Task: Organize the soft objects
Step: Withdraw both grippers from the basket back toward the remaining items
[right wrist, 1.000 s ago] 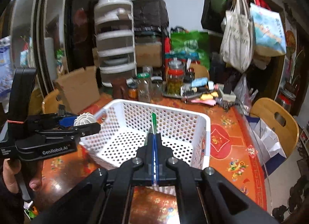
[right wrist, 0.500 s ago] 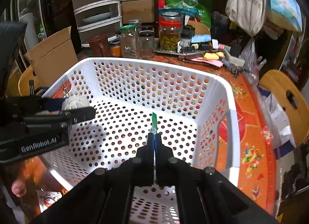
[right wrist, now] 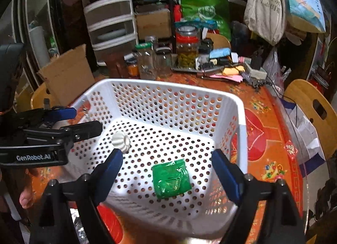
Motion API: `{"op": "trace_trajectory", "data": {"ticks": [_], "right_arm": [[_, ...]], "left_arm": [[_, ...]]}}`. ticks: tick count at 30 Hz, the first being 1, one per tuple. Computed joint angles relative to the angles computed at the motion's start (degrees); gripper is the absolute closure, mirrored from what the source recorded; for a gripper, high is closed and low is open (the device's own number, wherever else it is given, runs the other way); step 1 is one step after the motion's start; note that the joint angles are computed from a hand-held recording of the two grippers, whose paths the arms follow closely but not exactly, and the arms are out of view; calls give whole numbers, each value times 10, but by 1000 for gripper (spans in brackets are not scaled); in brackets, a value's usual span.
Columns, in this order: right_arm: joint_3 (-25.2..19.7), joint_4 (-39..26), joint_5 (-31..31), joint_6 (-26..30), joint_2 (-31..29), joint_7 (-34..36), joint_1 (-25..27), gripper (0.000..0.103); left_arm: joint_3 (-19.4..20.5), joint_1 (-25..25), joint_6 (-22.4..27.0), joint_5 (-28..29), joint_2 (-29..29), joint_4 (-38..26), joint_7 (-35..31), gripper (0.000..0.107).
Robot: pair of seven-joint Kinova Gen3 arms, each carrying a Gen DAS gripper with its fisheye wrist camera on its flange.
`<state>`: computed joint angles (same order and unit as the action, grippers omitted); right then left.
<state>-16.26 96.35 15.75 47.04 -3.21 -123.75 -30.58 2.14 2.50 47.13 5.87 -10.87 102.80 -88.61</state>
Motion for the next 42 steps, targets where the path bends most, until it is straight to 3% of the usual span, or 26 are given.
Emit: {"op": "trace_trajectory", "data": {"ticks": [4, 11, 21, 29, 35, 42], "right_arm": [[-17, 19, 17, 5, -39, -16, 1, 0], [-64, 61, 26, -13, -117, -46, 24, 0], [-156, 87, 0, 30, -225, -96, 101, 0], [-179, 155, -87, 12, -334, -85, 127, 0], [-232, 234, -155, -22, -408, -102, 173, 0], [-264, 305, -237, -48, -436, -101, 200, 1]], "left_arm": [[-32, 9, 10, 28, -60, 27, -45, 13], [-34, -9, 61, 13, -156, 51, -37, 9], [-44, -32, 153, -29, -306, 66, -30, 9], [-73, -27, 190, -25, -440, 128, -22, 8], [-47, -38, 193, -19, -531, 216, 4, 8], [-19, -36, 174, 4, -566, 321, 33, 8]]}}
